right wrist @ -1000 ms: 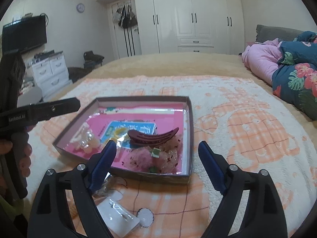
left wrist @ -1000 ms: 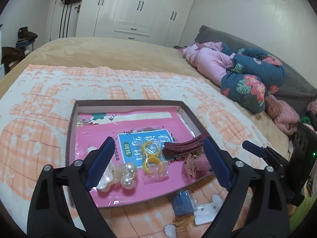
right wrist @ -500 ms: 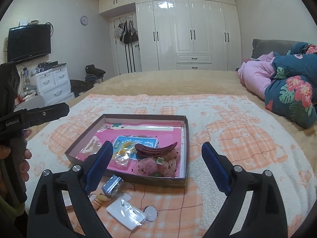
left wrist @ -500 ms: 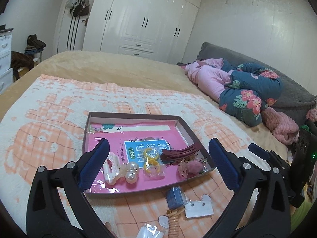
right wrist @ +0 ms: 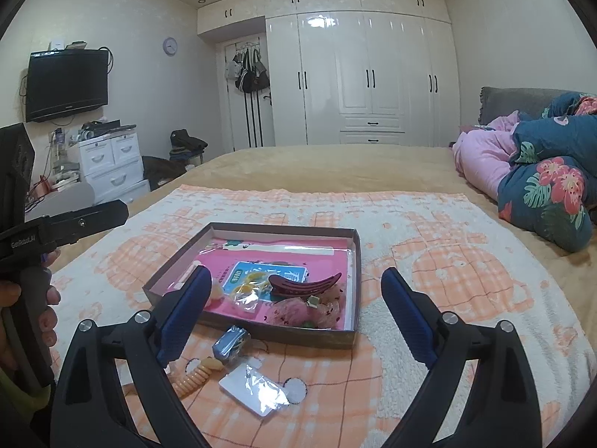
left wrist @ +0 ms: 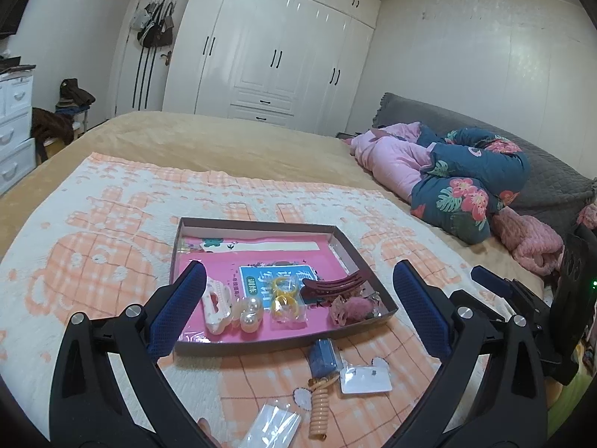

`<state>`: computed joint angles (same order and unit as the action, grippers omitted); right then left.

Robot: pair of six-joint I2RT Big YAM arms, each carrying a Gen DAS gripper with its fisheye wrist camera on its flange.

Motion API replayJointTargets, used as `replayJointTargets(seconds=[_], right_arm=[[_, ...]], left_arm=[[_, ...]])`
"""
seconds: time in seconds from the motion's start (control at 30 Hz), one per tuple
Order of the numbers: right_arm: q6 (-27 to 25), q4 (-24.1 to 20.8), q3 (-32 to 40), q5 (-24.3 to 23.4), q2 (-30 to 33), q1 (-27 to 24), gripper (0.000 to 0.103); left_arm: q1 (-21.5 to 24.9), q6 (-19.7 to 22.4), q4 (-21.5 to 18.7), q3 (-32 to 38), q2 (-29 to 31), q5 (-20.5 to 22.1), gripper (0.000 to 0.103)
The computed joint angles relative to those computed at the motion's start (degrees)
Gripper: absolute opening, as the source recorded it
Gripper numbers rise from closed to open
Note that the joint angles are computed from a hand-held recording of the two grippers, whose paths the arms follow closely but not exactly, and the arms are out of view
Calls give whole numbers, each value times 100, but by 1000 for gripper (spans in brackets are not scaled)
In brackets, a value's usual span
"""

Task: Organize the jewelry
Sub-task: 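Open both grippers and withdraw them from the box, then move the left gripper toward the coiled peach spiral hair tie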

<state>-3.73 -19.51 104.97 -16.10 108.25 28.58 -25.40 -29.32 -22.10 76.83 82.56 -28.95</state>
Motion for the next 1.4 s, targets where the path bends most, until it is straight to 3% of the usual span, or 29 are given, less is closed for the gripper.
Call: replayJointTargets(seconds=[0.73,1.4], right_arm=[[-289,86,-776,-223,-486,9,91],[-839,-107,-1260,-365,-651,65,91]], left_arm=[[-405,-446,-455,-640,-503,-662,92],[-887,-543,-494,-908,-472,-712,92]])
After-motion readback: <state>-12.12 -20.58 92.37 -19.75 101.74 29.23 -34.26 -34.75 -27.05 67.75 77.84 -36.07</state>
